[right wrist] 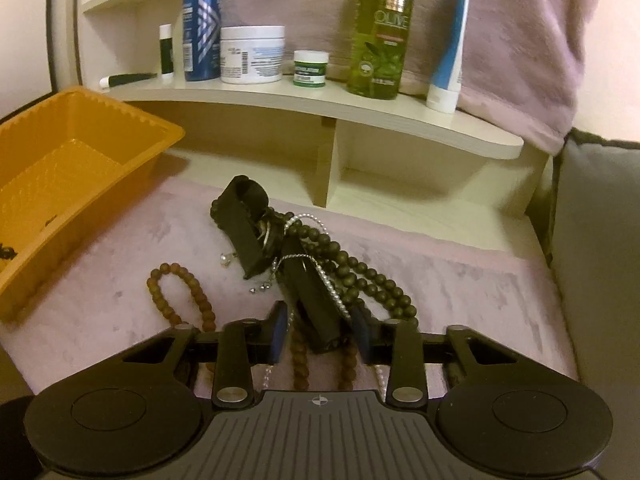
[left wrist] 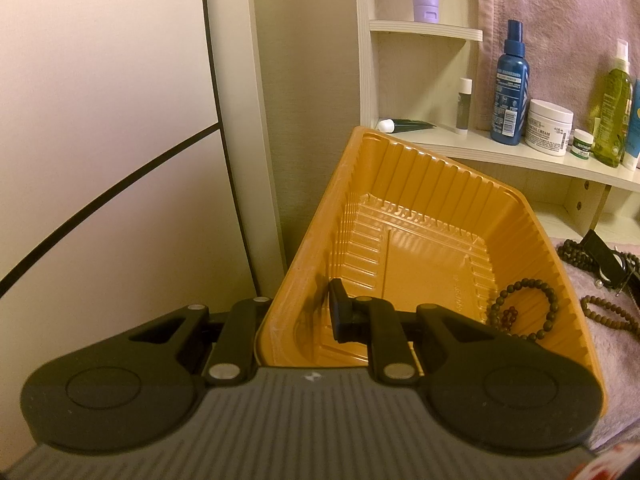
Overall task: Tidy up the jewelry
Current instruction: 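Grasp a black watch from the jewelry pile with the right gripper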
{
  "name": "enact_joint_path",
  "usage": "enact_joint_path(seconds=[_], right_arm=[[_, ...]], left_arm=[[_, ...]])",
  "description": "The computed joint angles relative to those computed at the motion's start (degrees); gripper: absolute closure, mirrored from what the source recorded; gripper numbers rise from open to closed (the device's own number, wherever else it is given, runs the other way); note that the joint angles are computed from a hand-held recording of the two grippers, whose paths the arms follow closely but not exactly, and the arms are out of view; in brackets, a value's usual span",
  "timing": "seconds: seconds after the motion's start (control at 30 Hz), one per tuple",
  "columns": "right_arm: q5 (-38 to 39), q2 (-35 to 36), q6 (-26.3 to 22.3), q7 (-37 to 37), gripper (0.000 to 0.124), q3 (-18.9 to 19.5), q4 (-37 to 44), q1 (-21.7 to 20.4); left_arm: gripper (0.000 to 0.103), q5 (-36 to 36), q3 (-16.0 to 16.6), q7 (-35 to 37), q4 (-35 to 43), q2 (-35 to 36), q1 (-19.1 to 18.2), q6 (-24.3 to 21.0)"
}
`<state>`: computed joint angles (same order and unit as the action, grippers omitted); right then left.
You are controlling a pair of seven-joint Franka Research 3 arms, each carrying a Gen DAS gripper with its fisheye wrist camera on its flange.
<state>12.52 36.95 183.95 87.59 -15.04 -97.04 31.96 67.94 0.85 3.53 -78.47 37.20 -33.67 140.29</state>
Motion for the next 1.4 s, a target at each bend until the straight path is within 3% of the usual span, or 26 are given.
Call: enact_joint_path(seconds=[0.23,0.4,0.67,1.0,1.17,1.4], right_arm=[[2.1,-6.3,-2.4,-2.6,0.100,12.5,-4.9,-9.5],[2.1,-8.3,-2.8,0.1,0.100,11.1,-7.5,-7.6],[-1.0,-4.8,-5.5,4.6,0.099,6.4,-3.0,-3.6],[-2.8,-4.3,-3.8,6.4,0.101,6.1,-3.3,-3.5],[-1.3,-5.7,-2.1,6.3,0.101,8.3,-5.0,-5.1],[3.9,-8.8,0.7,4.2,0.101,18.3,-7.5,-12.7]], left_arm=[[0.086,-0.1,0.0,0.0,0.0,0.0,0.0,0.1],[0.086,-0.1,0.0,0.0,0.0,0.0,0.0,0.1],[0.086,-0.2,0.0,0.4,-0.1,-0.1,0.0,0.0],[0.086,-0.1,0.0,0.3,-0.1,0.0,0.0,0.1],[0.086,-0.1,0.0,0.4,-0.2,-0.1,0.1,0.1],[0.086,0.0,0.0,0.4,-0.4,-0.2,0.0,0.1]])
